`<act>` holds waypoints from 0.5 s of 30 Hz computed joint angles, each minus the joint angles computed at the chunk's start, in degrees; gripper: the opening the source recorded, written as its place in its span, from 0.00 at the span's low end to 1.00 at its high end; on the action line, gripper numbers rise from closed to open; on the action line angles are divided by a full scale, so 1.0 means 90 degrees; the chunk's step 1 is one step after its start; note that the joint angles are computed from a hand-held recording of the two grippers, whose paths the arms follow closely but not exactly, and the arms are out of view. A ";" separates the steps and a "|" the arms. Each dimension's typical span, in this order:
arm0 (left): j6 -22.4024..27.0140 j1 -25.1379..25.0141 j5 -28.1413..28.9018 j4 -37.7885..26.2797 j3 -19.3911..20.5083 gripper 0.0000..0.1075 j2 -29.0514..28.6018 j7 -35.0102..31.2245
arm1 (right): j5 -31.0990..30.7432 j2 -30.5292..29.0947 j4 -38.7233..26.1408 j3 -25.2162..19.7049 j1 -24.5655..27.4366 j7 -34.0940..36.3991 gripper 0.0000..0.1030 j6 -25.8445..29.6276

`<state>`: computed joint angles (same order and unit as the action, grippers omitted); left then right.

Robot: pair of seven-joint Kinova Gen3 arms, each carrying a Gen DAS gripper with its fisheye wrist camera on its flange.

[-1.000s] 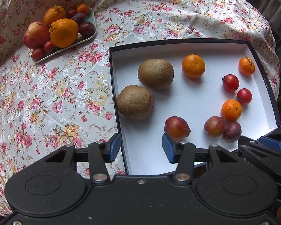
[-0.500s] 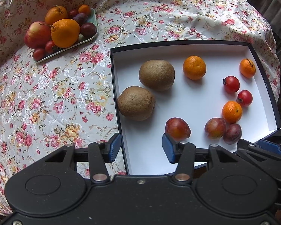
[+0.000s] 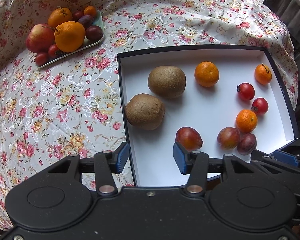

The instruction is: Organize fruits

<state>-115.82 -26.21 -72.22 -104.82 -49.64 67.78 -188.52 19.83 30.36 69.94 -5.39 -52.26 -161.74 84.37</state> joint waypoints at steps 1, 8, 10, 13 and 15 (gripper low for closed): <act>-0.0002 0.0001 -0.0001 0.0000 0.0002 0.53 0.0002 0.0001 | 0.0000 0.0000 0.0000 0.0000 0.0000 0.0000 0.30 0.0000; -0.0005 0.0041 -0.0016 0.0033 -0.0008 0.53 -0.0021 0.0006 | -0.0015 -0.0008 0.0009 -0.0007 0.0013 0.0005 0.30 -0.0021; -0.0002 0.0044 -0.0021 0.0026 -0.0009 0.53 -0.0026 -0.0006 | -0.0018 -0.0014 0.0013 -0.0007 0.0009 -0.0009 0.30 -0.0036; 0.0005 0.0041 -0.0017 0.0018 -0.0006 0.53 -0.0025 -0.0015 | -0.0024 -0.0017 0.0012 -0.0013 0.0010 -0.0004 0.30 -0.0050; 0.0008 0.0042 -0.0021 0.0007 -0.0008 0.53 -0.0031 -0.0016 | -0.0034 -0.0017 0.0017 -0.0015 0.0015 0.0003 0.30 -0.0051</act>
<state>-115.75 -25.83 -72.41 -104.75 -49.71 67.50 -188.66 19.52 30.21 70.09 -5.53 -52.12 -161.71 83.91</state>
